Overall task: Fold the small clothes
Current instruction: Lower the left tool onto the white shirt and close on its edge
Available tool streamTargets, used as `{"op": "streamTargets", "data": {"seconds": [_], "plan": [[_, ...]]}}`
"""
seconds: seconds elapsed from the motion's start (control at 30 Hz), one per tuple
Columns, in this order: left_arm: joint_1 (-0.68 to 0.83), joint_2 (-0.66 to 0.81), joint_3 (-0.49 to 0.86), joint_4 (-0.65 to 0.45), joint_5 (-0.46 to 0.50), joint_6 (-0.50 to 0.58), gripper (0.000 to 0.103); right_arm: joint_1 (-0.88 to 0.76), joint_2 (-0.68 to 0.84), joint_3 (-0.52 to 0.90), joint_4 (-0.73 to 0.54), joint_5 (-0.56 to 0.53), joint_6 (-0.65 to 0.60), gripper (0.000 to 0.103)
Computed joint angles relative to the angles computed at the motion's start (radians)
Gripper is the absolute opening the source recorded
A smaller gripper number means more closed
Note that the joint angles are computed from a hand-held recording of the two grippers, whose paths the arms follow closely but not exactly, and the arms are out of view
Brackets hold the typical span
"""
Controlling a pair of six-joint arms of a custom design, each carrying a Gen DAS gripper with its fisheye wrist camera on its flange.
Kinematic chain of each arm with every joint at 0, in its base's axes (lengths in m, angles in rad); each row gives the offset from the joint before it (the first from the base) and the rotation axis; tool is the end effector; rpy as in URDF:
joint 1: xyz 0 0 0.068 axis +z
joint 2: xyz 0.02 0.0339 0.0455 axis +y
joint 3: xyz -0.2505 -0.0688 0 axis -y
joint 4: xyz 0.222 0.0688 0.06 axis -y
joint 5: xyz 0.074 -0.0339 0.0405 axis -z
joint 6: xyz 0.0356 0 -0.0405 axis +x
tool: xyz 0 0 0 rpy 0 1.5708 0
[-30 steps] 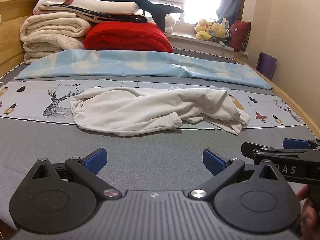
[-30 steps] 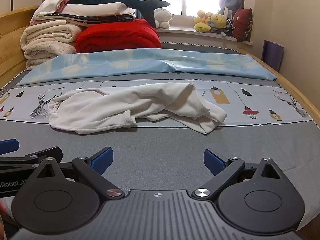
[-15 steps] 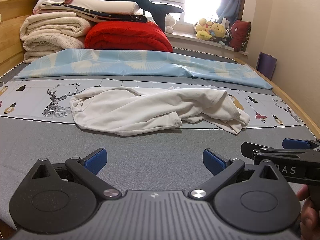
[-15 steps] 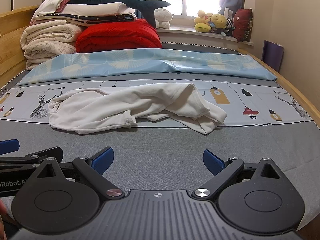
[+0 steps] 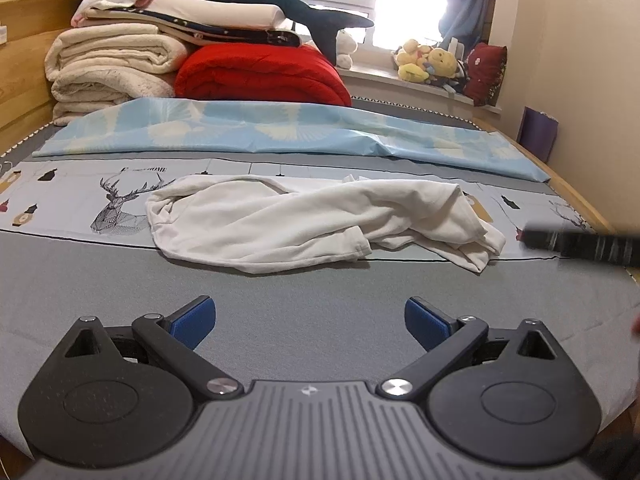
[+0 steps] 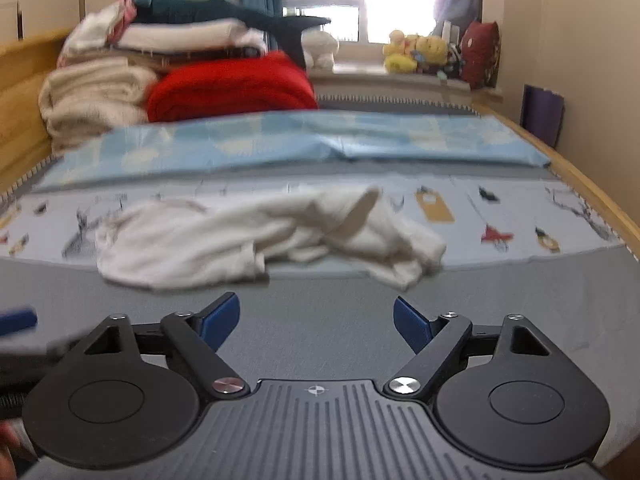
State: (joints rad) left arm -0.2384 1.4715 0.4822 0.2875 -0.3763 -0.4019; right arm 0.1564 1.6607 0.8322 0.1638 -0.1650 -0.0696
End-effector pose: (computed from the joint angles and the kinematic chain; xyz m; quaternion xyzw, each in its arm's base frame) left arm 0.2451 -0.0461 0.1411 -0.1512 0.8817 0.0309 0.4459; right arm 0.3178 0.0560 0.1726 -0.1369 0.8863 0.0929 0.4326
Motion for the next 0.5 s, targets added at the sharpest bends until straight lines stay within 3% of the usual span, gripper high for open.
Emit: {"op": "streamTargets", "data": {"seconds": [0.1, 0.17, 0.23, 0.27, 0.3, 0.33, 0.5], "plan": [[0.002, 0.013, 0.017, -0.014, 0.004, 0.006, 0.079, -0.051, 0.058, 0.086, 0.02, -0.044, 0.002, 0.083], [0.011, 0.026, 0.035, -0.029, 0.03, 0.021, 0.05, -0.083, 0.117, 0.125, 0.053, -0.053, 0.019, 0.082], [0.039, 0.046, 0.071, -0.055, 0.087, 0.036, 0.034, -0.114, 0.174, 0.144, 0.068, -0.058, 0.035, 0.07], [0.06, 0.066, 0.106, -0.081, 0.129, 0.052, 0.026, -0.13, 0.202, 0.171, 0.026, -0.069, 0.028, 0.055], [0.082, 0.093, 0.142, -0.096, 0.164, 0.077, 0.023, -0.144, 0.225, 0.207, -0.032, -0.082, 0.021, 0.039], [0.099, 0.121, 0.178, -0.102, 0.188, 0.105, 0.022, -0.162, 0.237, 0.225, -0.056, -0.108, 0.024, 0.035], [0.16, 0.35, 0.423, -0.093, 0.255, 0.241, 0.022, -0.2, 0.245, 0.223, -0.008, -0.164, -0.013, 0.035]]}}
